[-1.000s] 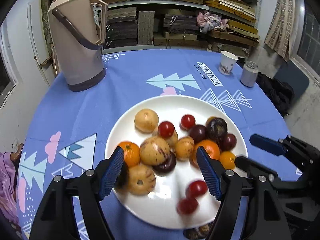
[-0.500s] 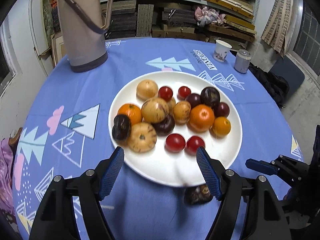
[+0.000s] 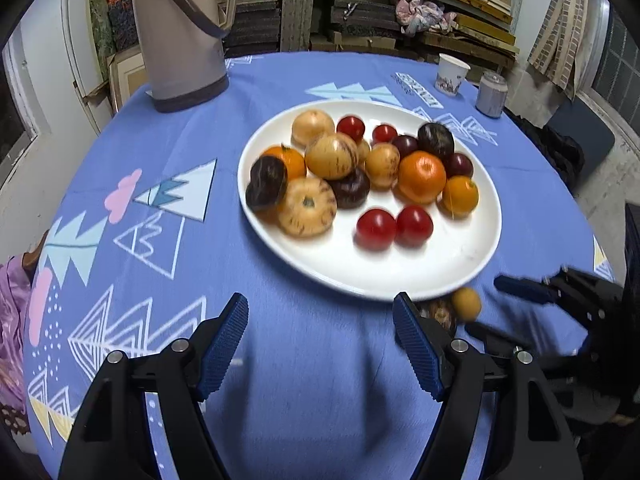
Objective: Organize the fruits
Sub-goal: 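Grasp a dark brown fruit with the left tool while the right grasps a small tan fruit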
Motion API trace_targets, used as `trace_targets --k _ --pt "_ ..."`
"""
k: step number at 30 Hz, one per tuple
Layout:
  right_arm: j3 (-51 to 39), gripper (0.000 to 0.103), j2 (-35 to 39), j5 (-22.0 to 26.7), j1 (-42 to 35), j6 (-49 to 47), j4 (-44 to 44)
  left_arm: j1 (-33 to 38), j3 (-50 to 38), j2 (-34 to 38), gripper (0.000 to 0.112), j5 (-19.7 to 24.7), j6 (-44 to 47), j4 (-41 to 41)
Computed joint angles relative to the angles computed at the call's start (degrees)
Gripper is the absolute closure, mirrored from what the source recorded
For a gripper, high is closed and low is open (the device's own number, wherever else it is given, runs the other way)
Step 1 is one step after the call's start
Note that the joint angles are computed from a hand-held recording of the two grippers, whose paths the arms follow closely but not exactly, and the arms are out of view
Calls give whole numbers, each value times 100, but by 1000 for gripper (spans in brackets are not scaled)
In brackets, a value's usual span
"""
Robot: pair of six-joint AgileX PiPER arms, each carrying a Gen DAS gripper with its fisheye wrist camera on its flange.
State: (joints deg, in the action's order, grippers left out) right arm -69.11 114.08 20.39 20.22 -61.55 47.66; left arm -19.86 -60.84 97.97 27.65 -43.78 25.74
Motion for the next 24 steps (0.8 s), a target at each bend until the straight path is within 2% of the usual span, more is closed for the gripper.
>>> trace_targets --k 3,5,6,9,12,16,22,24 --pt "-113 56 103 -165 135 416 -466 -53 148 -35 37 -22 14 16" --pt "-217 65 186 -144 166 346 -421 -88 225 -47 37 -62 154 -81" --pt "-303 78 242 -93 172 355 -447 -121 267 -50 37 -80 220 -114" --pt "-387 78 315 -193 260 479 -567 -183 315 -21 37 -97 369 -225" --pt "-350 78 292 112 63 -91 127 -209 274 37 37 -143 604 -485" --pt "-1 78 87 199 -257 -731 823 -323 109 189 37 -194 946 -780" --pt "280 77 -59 346 -571 -1279 1353 -382 -271 582 37 -171 1300 -1196" --pt "315 77 -74 388 -610 -1433 1495 -449 -468 784 37 -99 1053 -943"
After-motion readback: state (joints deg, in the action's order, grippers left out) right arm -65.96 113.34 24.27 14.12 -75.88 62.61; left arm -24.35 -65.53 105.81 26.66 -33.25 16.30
